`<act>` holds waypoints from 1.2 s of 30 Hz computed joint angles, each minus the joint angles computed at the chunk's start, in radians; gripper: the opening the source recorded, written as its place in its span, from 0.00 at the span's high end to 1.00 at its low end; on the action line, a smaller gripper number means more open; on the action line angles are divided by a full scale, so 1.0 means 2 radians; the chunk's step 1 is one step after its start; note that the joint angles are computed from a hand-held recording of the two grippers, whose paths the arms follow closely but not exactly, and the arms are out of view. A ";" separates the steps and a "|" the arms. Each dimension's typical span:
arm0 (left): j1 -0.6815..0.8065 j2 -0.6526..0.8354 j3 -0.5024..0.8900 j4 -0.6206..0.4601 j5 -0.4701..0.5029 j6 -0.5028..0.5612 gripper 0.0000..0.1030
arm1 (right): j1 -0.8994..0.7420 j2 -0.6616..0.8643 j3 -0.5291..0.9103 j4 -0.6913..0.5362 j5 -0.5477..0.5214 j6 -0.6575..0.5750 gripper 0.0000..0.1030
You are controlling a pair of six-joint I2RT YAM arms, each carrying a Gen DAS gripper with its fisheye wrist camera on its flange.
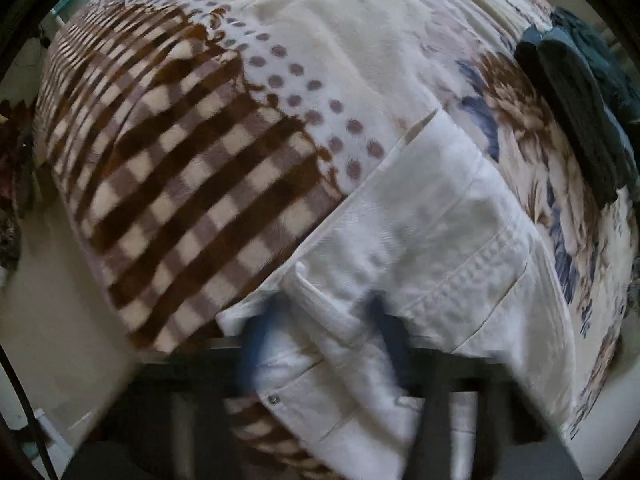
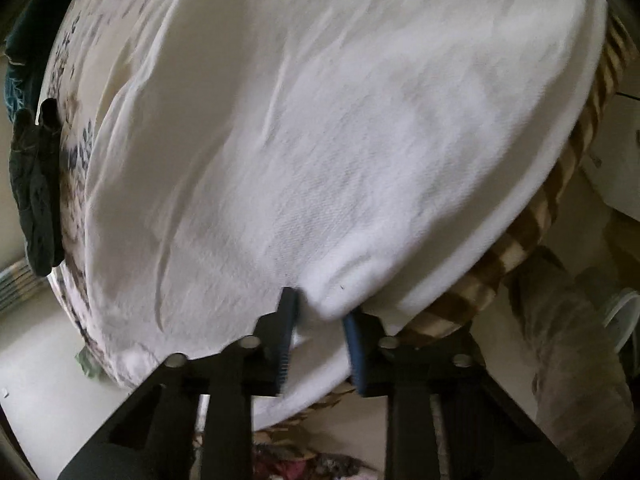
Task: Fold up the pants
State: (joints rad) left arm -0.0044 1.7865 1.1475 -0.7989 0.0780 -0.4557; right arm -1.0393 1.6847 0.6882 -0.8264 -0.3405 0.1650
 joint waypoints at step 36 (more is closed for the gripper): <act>-0.178 0.042 0.166 -0.086 -0.126 0.038 0.23 | 0.321 0.271 0.520 -0.227 0.019 -0.203 0.47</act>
